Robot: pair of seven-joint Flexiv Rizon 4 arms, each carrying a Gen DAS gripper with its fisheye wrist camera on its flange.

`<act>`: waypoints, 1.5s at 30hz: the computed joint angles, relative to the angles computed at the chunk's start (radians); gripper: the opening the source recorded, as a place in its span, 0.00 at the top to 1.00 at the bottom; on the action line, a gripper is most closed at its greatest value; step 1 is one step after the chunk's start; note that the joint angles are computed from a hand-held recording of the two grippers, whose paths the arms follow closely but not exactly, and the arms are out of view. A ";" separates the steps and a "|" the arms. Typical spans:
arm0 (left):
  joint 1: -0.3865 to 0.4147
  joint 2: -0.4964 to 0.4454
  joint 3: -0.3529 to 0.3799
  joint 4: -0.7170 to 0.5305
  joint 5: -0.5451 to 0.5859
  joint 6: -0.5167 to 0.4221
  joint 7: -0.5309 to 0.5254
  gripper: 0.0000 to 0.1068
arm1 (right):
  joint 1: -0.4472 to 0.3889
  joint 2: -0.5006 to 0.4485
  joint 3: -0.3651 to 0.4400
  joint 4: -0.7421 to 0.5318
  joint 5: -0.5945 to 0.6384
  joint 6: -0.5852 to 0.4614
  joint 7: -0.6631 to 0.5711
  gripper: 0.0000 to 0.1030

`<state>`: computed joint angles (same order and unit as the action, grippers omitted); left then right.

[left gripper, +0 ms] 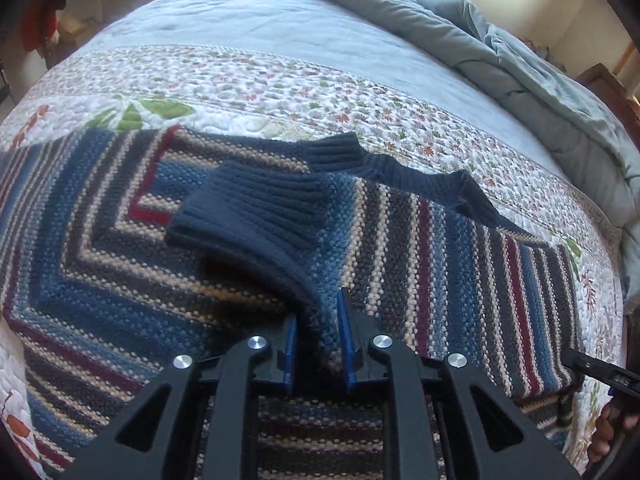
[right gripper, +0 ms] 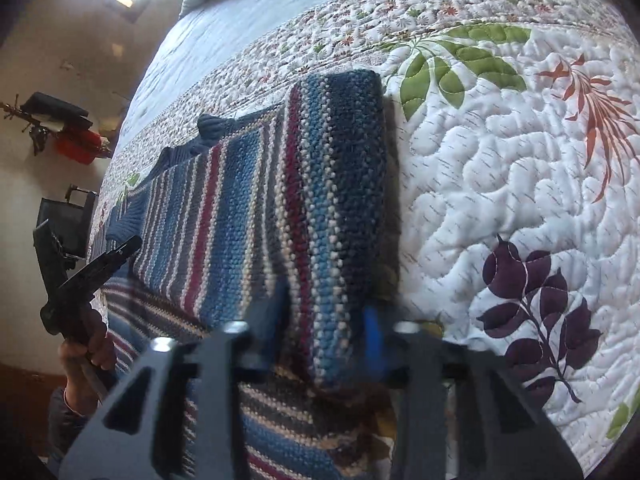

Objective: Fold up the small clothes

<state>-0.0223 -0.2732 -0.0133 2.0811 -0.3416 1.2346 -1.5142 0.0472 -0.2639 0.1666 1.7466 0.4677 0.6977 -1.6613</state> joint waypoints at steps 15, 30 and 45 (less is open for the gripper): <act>0.017 0.067 0.002 0.022 0.015 -0.046 0.076 0.52 | 0.040 0.083 -0.033 0.113 -0.200 0.126 0.093 0.59; 0.320 0.173 0.238 0.032 0.142 -0.255 0.068 0.32 | 0.158 0.075 0.020 0.095 -0.270 0.106 0.098 0.59; 0.503 -0.003 0.188 -0.057 -0.258 -0.281 0.170 0.34 | 0.214 -0.031 0.037 0.063 -0.363 0.168 0.176 0.52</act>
